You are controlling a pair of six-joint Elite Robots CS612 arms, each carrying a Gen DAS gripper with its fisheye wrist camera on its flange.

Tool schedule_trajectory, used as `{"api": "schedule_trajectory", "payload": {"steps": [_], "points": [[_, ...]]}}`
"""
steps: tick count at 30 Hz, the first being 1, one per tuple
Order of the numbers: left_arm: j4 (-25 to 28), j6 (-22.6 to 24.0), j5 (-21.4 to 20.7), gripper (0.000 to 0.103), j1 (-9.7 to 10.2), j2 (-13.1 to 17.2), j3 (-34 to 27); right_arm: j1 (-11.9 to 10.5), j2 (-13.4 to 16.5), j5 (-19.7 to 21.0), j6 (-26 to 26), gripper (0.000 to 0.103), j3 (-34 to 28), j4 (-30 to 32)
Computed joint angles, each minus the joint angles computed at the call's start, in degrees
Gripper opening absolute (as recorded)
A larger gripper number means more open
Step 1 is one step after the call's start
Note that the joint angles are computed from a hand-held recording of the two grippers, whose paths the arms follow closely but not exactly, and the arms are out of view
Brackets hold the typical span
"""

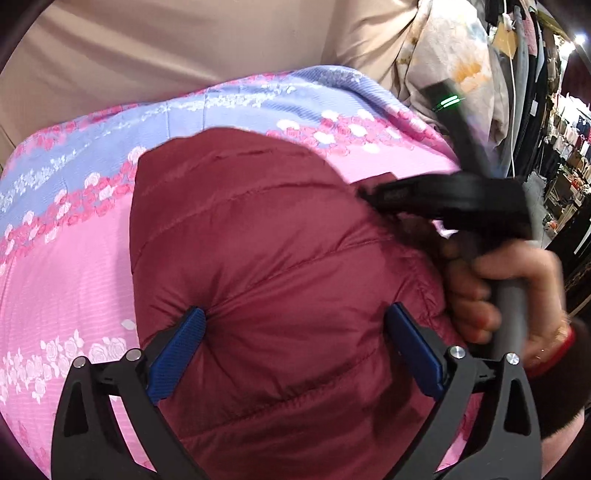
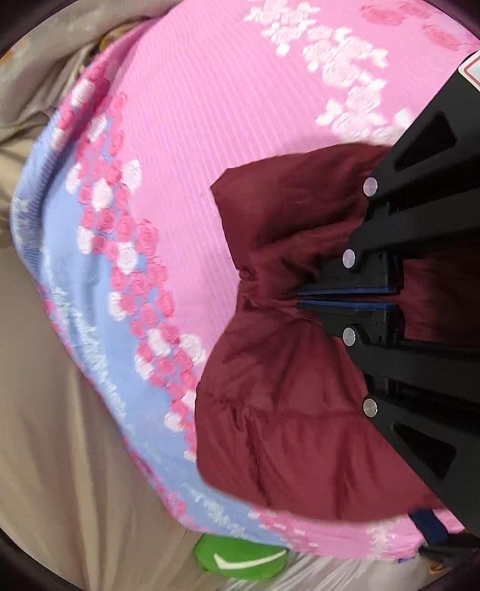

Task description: Fold large clothes

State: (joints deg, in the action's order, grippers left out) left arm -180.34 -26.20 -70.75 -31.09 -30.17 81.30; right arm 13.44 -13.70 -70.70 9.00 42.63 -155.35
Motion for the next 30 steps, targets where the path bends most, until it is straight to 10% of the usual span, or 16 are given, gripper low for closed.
{"api": "schedule_trajectory", "payload": {"steps": [9, 20, 22, 25, 30], "points": [[-0.8, 0.5, 0.6, 0.097, -0.06, 0.3, 0.1, -1.0, -12.0, -1.4, 0.8, 0.012, 26.7, -20.1], [-1.9, -1.6, 0.4, 0.097, 0.24, -1.3, 2.6, 1.1, -9.8, -8.0, -1.5, 0.013, 25.2, -18.7], [-4.6, -4.1, -0.5, 0.097, 0.93, -2.7, 5.0, 0.0, -10.8, -4.5, 1.5, 0.023, 27.4, -21.8], [-8.2, -7.6, -3.1, 0.098, 2.58, -4.3, 8.3, -1.1, -11.5, -1.4, 4.5, 0.064, 29.4, -27.4], [-6.9, -16.3, -12.1, 0.098, 6.13, -3.7, 8.5, -2.4, -11.1, 4.0, 5.1, 0.071, 29.1, -23.7]]}}
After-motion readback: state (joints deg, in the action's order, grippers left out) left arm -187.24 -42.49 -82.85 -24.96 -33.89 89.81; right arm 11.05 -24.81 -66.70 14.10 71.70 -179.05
